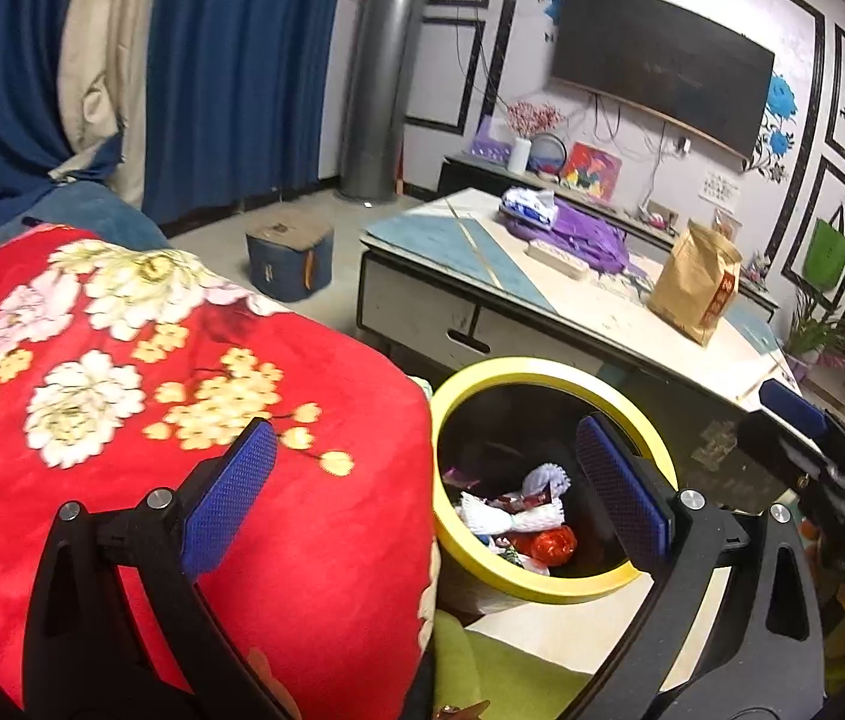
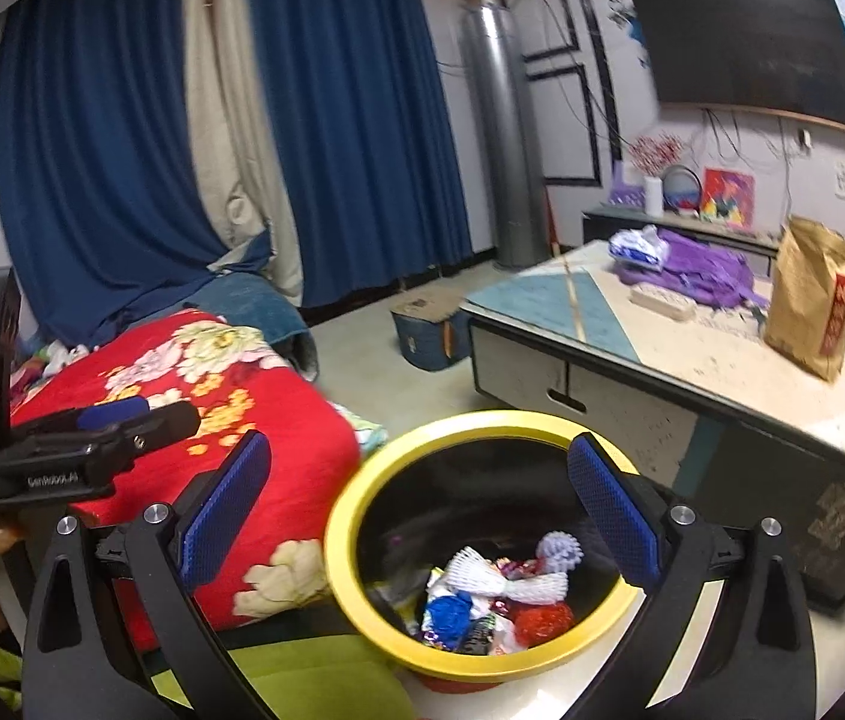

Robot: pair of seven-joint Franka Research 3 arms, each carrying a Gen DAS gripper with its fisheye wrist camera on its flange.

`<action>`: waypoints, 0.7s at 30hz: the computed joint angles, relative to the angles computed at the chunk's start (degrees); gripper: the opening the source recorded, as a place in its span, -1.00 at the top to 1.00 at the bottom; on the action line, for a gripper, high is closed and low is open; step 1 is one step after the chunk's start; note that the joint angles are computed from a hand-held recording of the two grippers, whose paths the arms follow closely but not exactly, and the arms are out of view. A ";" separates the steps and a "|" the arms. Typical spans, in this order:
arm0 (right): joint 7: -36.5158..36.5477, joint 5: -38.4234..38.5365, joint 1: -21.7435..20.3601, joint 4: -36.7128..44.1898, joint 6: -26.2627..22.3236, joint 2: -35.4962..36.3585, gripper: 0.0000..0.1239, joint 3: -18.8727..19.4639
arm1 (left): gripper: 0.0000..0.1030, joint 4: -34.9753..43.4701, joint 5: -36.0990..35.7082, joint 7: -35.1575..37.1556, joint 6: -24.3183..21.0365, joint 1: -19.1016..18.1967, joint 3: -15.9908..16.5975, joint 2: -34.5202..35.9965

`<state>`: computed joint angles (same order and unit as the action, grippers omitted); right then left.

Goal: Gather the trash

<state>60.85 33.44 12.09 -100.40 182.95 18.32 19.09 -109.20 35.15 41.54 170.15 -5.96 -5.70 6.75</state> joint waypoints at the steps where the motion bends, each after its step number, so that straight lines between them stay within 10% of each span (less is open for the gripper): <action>1: -1.55 0.58 -1.38 -0.35 0.81 -0.12 -0.56 2.22 | -0.78 -0.87 1.13 -0.79 0.54 -0.07 0.39 -0.79; 9: -1.81 -2.74 -6.56 -3.89 12.78 0.00 -0.56 12.37 | -0.79 -8.02 24.63 -21.36 1.15 2.74 -0.06 -8.62; 21: 3.48 -8.93 4.09 -9.00 27.52 -0.29 -0.56 3.58 | -0.79 -13.42 52.89 -50.83 -6.94 6.83 -4.72 -16.23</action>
